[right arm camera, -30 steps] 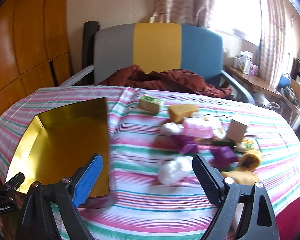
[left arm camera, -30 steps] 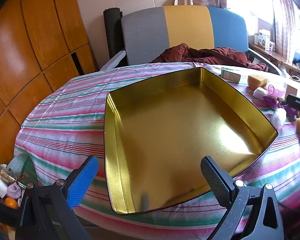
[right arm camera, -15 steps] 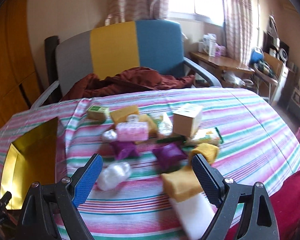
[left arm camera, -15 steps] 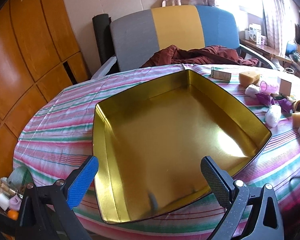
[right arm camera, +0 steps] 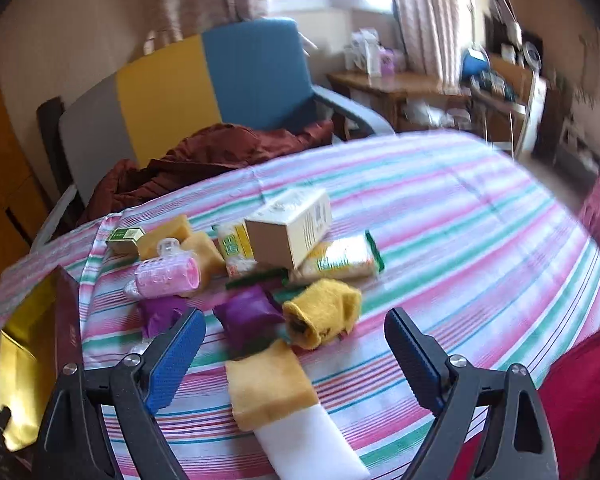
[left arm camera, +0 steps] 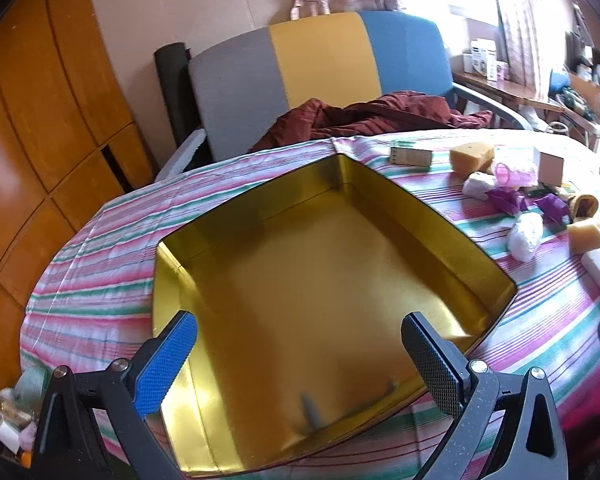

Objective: Organize objects
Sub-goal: 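Move both tools from the gold tray toward the scattered items, then grasp the plastic-wrapped bundle with left tool while right tool grasps yellow sponge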

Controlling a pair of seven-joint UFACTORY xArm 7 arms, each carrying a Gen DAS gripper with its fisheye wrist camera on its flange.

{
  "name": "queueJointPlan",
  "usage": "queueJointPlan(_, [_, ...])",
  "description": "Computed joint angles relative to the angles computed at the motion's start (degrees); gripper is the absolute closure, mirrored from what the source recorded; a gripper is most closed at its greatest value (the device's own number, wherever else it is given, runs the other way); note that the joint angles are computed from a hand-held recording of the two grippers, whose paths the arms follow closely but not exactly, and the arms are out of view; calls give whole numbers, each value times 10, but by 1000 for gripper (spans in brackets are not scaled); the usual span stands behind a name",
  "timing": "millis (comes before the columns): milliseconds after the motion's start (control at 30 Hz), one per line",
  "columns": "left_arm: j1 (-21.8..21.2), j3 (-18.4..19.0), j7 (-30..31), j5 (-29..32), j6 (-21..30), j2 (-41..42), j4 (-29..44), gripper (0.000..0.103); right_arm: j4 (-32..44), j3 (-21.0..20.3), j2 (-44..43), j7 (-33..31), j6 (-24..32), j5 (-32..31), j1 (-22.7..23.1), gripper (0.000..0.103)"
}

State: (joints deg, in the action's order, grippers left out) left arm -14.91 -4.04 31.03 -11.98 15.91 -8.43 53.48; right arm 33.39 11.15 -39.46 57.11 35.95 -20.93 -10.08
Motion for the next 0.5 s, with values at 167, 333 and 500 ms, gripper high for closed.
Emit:
queueJointPlan(167, [-9,-16,-2,22,-8,11,11,0,-14,-14,-6,5,-28,20,1,10])
queueJointPlan(333, [-23,-31,-3,43,-11,21,23,0,-18,-19,-6,-8,-39,34,5,10])
queueJointPlan(500, [-45,-40,9,37,-14,28,36,0,-25,-23,-12,-13,-52,48,4,10])
